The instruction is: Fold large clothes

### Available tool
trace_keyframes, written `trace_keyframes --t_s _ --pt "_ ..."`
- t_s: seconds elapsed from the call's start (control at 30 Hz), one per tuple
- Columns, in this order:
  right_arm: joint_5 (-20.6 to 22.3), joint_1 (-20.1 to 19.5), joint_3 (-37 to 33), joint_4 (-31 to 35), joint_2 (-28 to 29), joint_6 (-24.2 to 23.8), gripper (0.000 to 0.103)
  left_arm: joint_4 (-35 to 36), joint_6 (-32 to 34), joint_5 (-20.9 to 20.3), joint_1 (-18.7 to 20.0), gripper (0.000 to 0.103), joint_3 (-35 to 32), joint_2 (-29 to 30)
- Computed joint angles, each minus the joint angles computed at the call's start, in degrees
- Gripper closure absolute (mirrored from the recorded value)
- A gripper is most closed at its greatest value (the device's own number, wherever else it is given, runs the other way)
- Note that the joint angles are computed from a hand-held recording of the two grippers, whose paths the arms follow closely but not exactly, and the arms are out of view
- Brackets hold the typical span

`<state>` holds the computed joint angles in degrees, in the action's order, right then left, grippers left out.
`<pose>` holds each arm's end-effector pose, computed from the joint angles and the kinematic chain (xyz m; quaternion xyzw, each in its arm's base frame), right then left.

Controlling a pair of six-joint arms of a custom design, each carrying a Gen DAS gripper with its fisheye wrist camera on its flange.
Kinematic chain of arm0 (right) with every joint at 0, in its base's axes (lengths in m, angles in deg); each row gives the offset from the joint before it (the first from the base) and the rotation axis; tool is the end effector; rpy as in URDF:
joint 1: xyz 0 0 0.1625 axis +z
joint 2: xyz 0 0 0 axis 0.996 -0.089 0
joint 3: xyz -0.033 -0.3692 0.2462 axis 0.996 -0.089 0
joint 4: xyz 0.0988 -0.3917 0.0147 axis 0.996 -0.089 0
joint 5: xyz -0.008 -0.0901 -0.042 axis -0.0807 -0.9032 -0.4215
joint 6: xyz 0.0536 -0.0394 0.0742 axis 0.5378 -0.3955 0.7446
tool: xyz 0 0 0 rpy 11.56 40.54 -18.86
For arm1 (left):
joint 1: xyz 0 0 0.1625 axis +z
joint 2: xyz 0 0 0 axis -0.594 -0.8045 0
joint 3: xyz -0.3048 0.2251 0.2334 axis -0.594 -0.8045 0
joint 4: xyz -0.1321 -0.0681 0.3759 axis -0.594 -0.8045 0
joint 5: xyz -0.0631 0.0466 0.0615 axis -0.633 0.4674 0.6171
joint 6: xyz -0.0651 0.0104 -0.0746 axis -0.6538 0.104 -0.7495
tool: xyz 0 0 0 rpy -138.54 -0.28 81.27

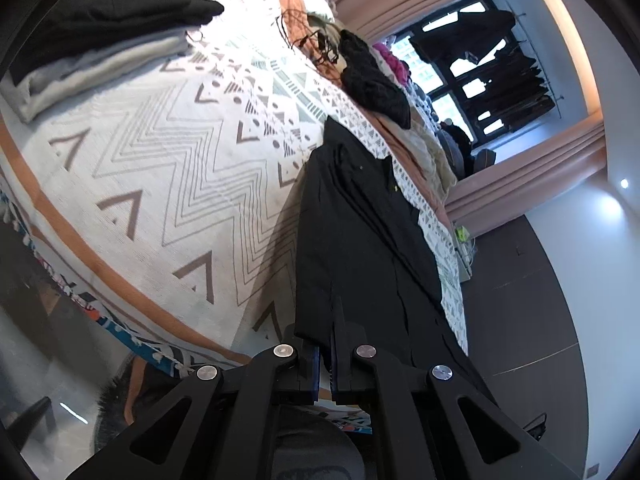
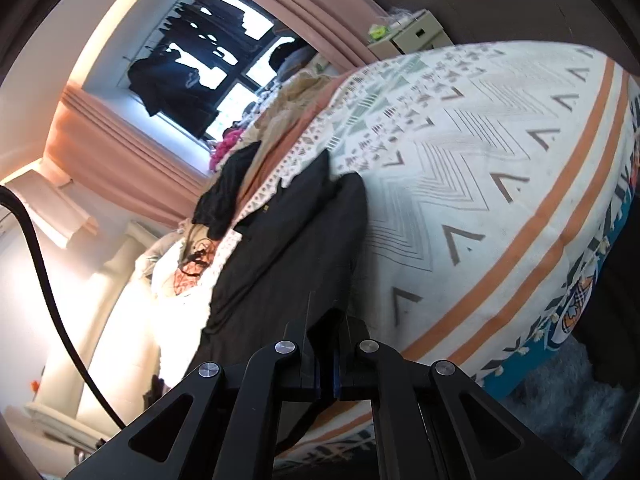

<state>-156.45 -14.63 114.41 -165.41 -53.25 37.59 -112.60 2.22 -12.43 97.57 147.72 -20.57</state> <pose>-0.0062 -0.3545 0.3597 -0.2674 -0.7207 0.6282 0.1203 -0.1957 -0.6499 0.1836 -0.0711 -0.9753 0.2046 0.0421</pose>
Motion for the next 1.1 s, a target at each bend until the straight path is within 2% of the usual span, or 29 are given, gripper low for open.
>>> trace_keyframes --t_s 0.23,0.5,0.7,0.87,1.1 --pt "-6.42 7.98 -0.33 1.1 -1.98 -0.31 0.099 -1.08 -0.58 -0.04 -1.61 0.101 2.35 -4.7" --pt "-15.88 18.22 -0.49 -0.39 -2.04 -1.12 0.099 -3.21 -0.51 -0.57 -3.0 0.101 5.28 -9.4" --pt "-20.54 24.48 -0.49 -0.51 -2.57 -0.86 0.099 -4.3 -0.28 -1.25 -3.62 0.101 7.09 -12.62" --pt "-23.84 27.67 -0.99 -1.68 -1.77 -1.36 0.099 -4.25 -0.63 -1.18 -3.71 0.101 7.06 -13.0" --pt "-22.13 26.05 -3.4 1.14 -2.07 -1.16 0.099 -3.13 -0.87 -0.4 -3.99 0.101 1.67 -9.21"
